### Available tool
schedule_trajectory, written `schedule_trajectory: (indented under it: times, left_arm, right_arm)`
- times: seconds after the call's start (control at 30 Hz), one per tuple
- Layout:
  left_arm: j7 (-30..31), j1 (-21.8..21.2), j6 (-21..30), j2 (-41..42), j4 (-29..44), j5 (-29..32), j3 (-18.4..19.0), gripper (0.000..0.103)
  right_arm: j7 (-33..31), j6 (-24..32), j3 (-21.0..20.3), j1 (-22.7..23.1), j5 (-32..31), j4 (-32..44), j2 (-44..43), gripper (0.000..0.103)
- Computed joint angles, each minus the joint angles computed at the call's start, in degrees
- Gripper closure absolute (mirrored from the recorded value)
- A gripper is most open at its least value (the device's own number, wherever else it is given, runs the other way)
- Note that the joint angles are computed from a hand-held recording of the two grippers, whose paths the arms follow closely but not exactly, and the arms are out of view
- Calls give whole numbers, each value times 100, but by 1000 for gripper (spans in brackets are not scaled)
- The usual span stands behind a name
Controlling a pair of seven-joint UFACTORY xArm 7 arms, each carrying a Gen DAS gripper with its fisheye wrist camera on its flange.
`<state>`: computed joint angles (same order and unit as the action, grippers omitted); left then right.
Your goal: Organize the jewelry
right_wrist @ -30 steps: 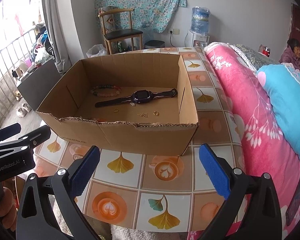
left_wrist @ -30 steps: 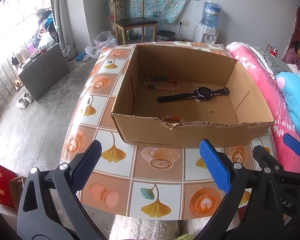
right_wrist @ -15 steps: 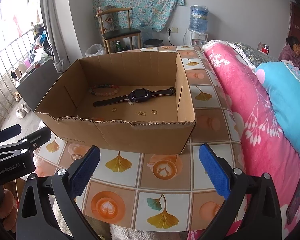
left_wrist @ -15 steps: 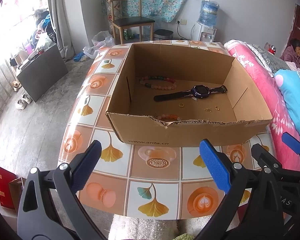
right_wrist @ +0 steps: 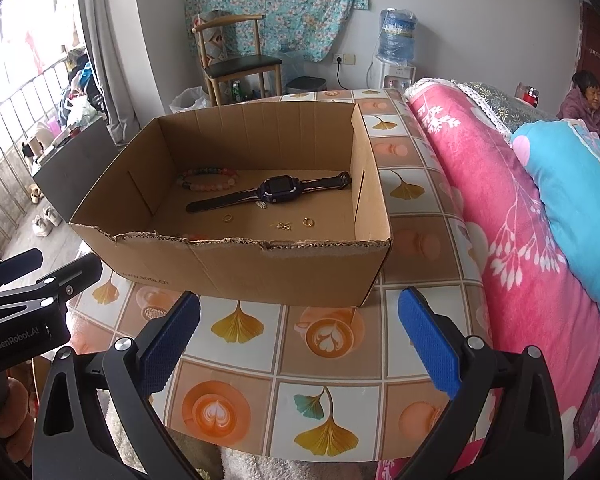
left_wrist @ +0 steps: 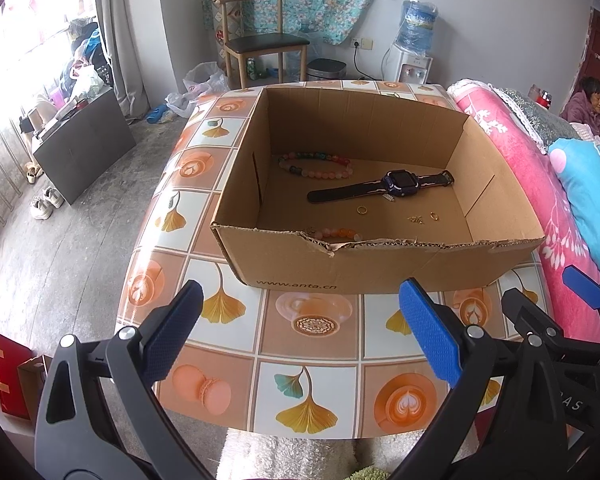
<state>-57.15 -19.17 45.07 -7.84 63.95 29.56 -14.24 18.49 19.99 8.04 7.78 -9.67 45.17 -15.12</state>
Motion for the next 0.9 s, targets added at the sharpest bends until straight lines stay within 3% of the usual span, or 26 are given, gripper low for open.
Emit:
schedule_trajectory:
  times: [0.9]
  left_arm:
    - [103, 32, -62, -38, -41, -66, 9, 8]
  right_arm:
    - [20, -10, 5, 17, 2, -24, 5, 6]
